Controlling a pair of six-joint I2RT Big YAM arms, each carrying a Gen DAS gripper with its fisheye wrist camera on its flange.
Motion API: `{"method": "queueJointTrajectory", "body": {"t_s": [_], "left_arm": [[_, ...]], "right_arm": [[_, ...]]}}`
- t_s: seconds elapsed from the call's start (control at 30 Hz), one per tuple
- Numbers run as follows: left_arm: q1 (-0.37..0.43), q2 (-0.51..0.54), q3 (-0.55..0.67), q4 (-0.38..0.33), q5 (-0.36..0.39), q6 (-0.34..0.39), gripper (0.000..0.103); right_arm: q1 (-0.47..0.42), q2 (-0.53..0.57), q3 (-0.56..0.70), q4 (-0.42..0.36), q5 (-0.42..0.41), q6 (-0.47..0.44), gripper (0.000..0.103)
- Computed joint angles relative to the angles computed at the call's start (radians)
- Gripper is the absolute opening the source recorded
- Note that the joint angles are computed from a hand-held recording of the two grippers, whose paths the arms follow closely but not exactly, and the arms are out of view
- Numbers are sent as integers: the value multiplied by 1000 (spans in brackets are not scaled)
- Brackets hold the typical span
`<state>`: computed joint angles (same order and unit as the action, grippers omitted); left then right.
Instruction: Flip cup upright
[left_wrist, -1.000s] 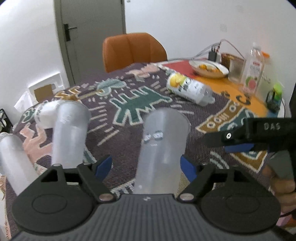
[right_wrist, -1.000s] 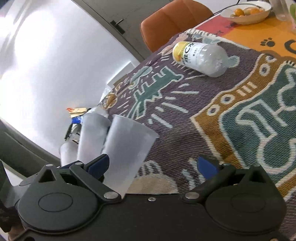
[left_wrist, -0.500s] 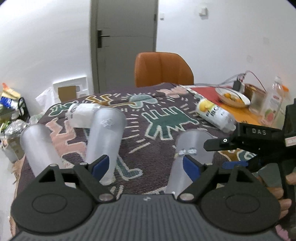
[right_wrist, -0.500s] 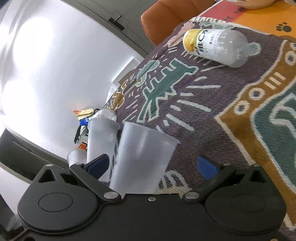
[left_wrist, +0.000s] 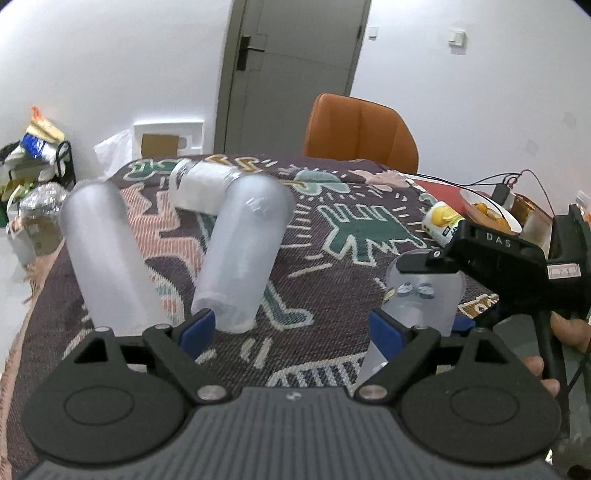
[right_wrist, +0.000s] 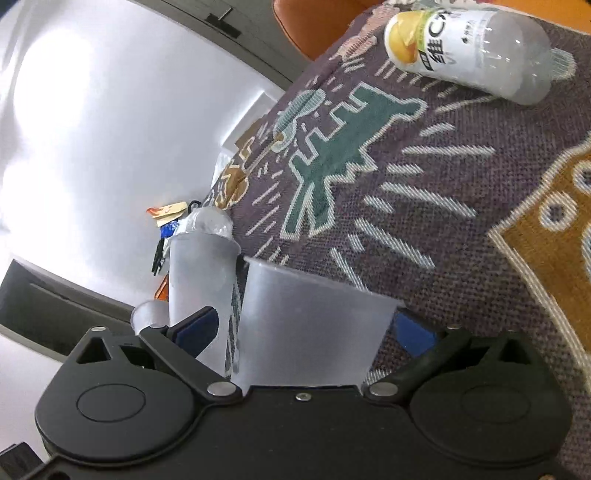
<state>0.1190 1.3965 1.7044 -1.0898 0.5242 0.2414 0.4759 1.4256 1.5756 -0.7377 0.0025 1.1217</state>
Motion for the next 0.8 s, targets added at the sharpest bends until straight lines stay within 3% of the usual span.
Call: {"method": "queueJointTrajectory", "body": {"t_s": [0.1, 0.2, 0.3, 0.6, 0.8], "left_arm": [[11, -3, -7, 0, 9, -15, 89], [16, -5, -12, -9, 8, -22, 89], [23, -9, -20, -10, 8, -31, 89], [40, -35, -44, -4, 25, -44, 89], [45, -55, -61, 4, 34, -50, 89]], "right_arm": [[-5, -8, -22, 35, -2, 14, 102], [-8, -25, -49, 52, 15, 23, 83], [-18, -55, -100, 105, -1, 52, 76], [-16, -160, -241, 232, 14, 68, 74], [11, -211, -266, 255, 67, -35, 74]]}}
